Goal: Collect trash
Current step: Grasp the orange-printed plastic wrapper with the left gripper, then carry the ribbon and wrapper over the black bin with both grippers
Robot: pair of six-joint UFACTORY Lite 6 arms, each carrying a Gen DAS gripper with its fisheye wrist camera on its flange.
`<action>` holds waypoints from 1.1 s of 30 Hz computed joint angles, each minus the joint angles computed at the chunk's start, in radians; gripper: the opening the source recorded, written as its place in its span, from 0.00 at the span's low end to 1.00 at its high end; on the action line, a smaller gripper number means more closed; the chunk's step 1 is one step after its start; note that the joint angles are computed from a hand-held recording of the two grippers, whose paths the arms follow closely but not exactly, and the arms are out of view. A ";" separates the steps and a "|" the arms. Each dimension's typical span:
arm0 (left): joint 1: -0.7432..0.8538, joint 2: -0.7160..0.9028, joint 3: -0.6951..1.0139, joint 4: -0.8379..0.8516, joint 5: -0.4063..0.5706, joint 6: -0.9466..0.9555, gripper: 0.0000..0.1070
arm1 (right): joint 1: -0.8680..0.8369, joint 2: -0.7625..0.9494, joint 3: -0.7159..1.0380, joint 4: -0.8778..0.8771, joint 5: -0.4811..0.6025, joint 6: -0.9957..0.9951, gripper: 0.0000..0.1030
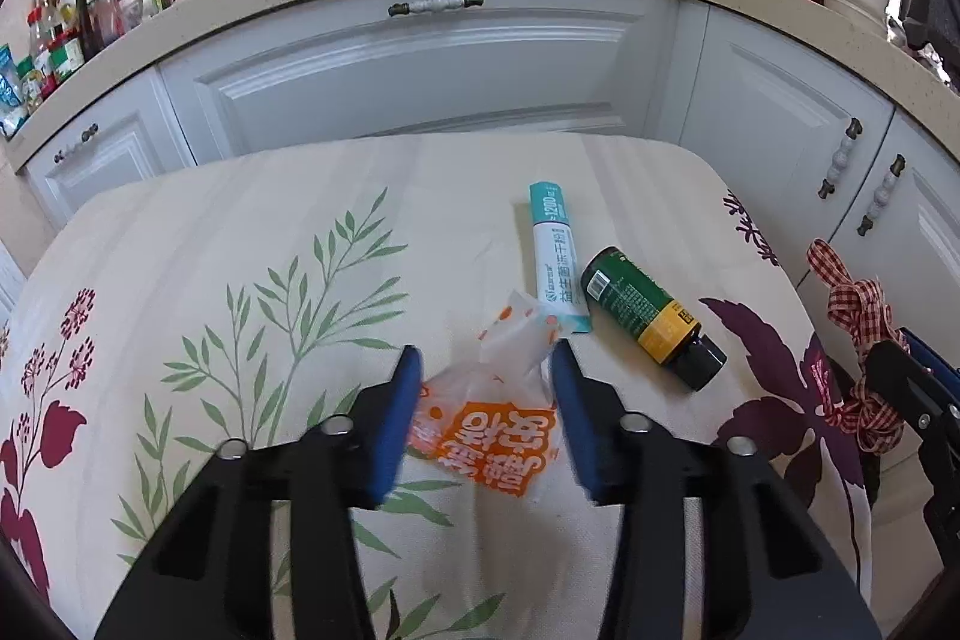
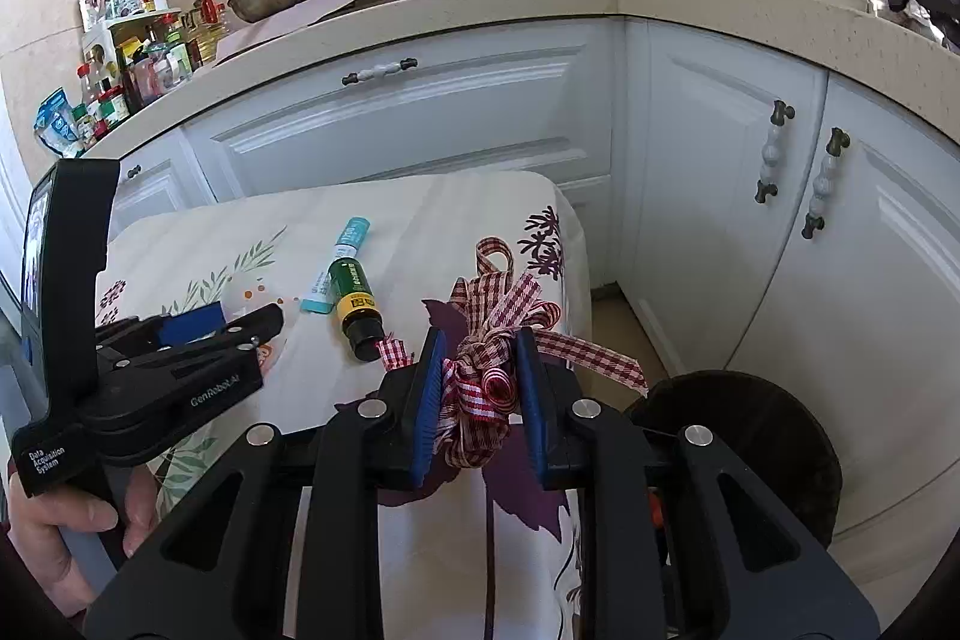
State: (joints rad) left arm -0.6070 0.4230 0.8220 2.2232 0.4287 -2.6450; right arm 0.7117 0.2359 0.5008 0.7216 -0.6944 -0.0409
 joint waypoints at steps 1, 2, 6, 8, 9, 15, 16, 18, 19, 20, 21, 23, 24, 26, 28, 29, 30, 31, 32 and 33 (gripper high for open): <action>0.000 -0.004 -0.006 0.017 0.002 -0.016 0.35 | 0.000 -0.001 -0.001 0.000 -0.001 0.000 0.22; -0.002 -0.005 -0.008 0.019 0.006 -0.016 0.33 | 0.002 -0.001 -0.001 0.005 -0.003 -0.004 0.22; -0.014 -0.014 -0.024 0.040 0.018 -0.031 0.25 | 0.010 -0.001 0.000 0.014 -0.005 -0.006 0.22; -0.015 -0.018 -0.031 0.049 0.022 -0.037 0.22 | 0.012 -0.003 -0.002 0.014 -0.006 -0.004 0.22; -0.016 -0.022 -0.035 0.052 0.023 -0.039 0.22 | 0.013 -0.004 -0.003 0.015 -0.006 -0.004 0.22; -0.011 -0.068 -0.078 0.081 0.022 -0.076 0.20 | 0.045 -0.034 -0.025 0.046 -0.020 -0.016 0.22; -0.012 -0.083 -0.091 0.084 0.023 -0.082 0.20 | 0.051 -0.041 -0.030 0.054 -0.022 -0.020 0.22; -0.020 -0.117 -0.117 0.073 0.031 -0.078 0.20 | 0.064 -0.060 -0.045 0.074 -0.028 -0.029 0.22; -0.023 -0.131 -0.127 0.070 0.032 -0.077 0.20 | 0.071 -0.072 -0.057 0.084 -0.032 -0.032 0.22; -0.025 -0.150 -0.141 0.070 0.032 -0.079 0.20 | 0.077 -0.085 -0.066 0.098 -0.034 -0.040 0.22; -0.029 -0.169 -0.154 0.065 0.033 -0.077 0.20 | 0.086 -0.098 -0.075 0.114 -0.037 -0.049 0.22; -0.046 -0.218 -0.186 0.040 0.040 -0.061 0.20 | 0.101 -0.134 -0.101 0.147 -0.044 -0.068 0.22; -0.055 -0.241 -0.202 0.029 0.044 -0.053 0.20 | 0.110 -0.151 -0.112 0.167 -0.046 -0.080 0.22; -0.078 -0.291 -0.231 -0.003 0.049 -0.028 0.20 | 0.138 -0.193 -0.137 0.227 -0.054 -0.115 0.22; -0.102 -0.331 -0.250 -0.038 0.053 -0.003 0.20 | 0.160 -0.234 -0.166 0.274 -0.060 -0.142 0.22; -0.115 -0.349 -0.258 -0.055 0.054 0.009 0.20 | 0.175 -0.264 -0.186 0.307 -0.065 -0.160 0.22; -0.124 -0.361 -0.261 -0.069 0.054 0.020 0.20 | 0.189 -0.289 -0.203 0.337 -0.069 -0.177 0.22; -0.143 -0.377 -0.267 -0.094 0.057 0.036 0.20 | 0.209 -0.326 -0.226 0.382 -0.077 -0.203 0.22; -0.164 -0.387 -0.270 -0.118 0.063 0.050 0.20 | 0.221 -0.352 -0.243 0.411 -0.081 -0.222 0.22; -0.189 -0.397 -0.272 -0.146 0.071 0.068 0.20 | 0.235 -0.384 -0.263 0.444 -0.086 -0.243 0.22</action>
State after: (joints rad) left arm -0.7962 0.0259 0.5497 2.0768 0.4992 -2.5767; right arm 0.9466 -0.1482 0.2381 1.1652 -0.7808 -0.2842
